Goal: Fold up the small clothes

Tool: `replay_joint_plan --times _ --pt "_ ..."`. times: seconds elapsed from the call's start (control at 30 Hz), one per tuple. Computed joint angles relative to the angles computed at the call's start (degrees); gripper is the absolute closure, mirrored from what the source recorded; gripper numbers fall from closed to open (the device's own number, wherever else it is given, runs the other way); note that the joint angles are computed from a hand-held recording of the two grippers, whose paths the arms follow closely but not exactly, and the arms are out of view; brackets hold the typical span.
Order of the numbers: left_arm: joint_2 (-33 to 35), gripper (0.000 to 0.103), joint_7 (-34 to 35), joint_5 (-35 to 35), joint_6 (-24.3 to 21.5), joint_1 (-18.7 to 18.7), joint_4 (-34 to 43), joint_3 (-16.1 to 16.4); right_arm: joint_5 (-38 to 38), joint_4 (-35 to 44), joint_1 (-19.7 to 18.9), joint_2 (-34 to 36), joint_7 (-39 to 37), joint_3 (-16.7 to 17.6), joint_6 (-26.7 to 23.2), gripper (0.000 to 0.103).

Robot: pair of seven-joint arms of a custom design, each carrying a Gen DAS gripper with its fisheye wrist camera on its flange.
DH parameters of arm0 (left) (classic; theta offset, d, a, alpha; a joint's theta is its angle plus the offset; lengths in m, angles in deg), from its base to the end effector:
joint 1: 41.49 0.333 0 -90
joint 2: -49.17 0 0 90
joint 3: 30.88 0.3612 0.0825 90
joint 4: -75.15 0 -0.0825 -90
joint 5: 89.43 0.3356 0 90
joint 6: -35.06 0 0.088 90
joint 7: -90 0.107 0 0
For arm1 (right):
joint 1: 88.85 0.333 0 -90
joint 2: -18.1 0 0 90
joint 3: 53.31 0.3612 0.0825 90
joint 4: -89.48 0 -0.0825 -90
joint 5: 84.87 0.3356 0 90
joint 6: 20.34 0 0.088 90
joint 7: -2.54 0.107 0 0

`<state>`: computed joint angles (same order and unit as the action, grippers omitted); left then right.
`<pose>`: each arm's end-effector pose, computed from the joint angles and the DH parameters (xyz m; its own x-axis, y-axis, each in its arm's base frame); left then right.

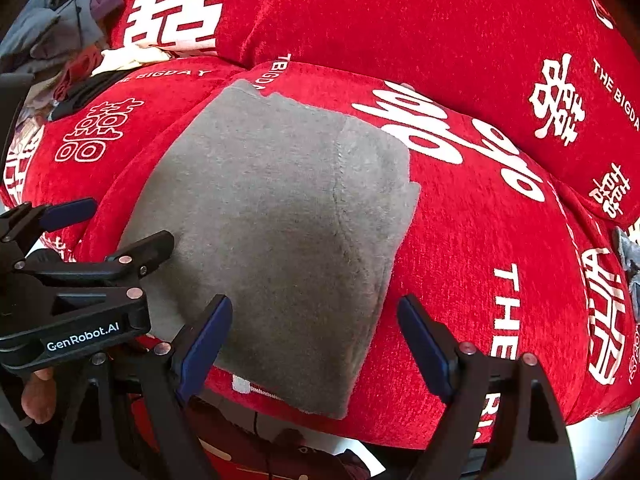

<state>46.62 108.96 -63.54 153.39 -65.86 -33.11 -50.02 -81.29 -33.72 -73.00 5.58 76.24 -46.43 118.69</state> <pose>0.3925 -0.3463 0.6050 0.2966 -0.9548 0.0174 -0.8436 -0.2705 -0.4640 0.4349 0.1888 0.6090 0.5803 -0.8080 0.1017 -0.6911 -0.5547 -0.4633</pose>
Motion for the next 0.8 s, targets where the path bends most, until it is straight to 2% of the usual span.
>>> replay_joint_plan --times 0.37,0.8 --pt "-0.6 0.010 1.1 -1.7 2.6 0.8 -1.5 0.6 -1.8 1.2 0.1 0.7 1.2 0.3 -0.2 0.016" --pt "-1.2 0.010 1.4 -2.2 3.4 1.4 -2.2 0.6 -2.3 1.8 0.3 1.0 0.9 0.4 -0.2 0.016"
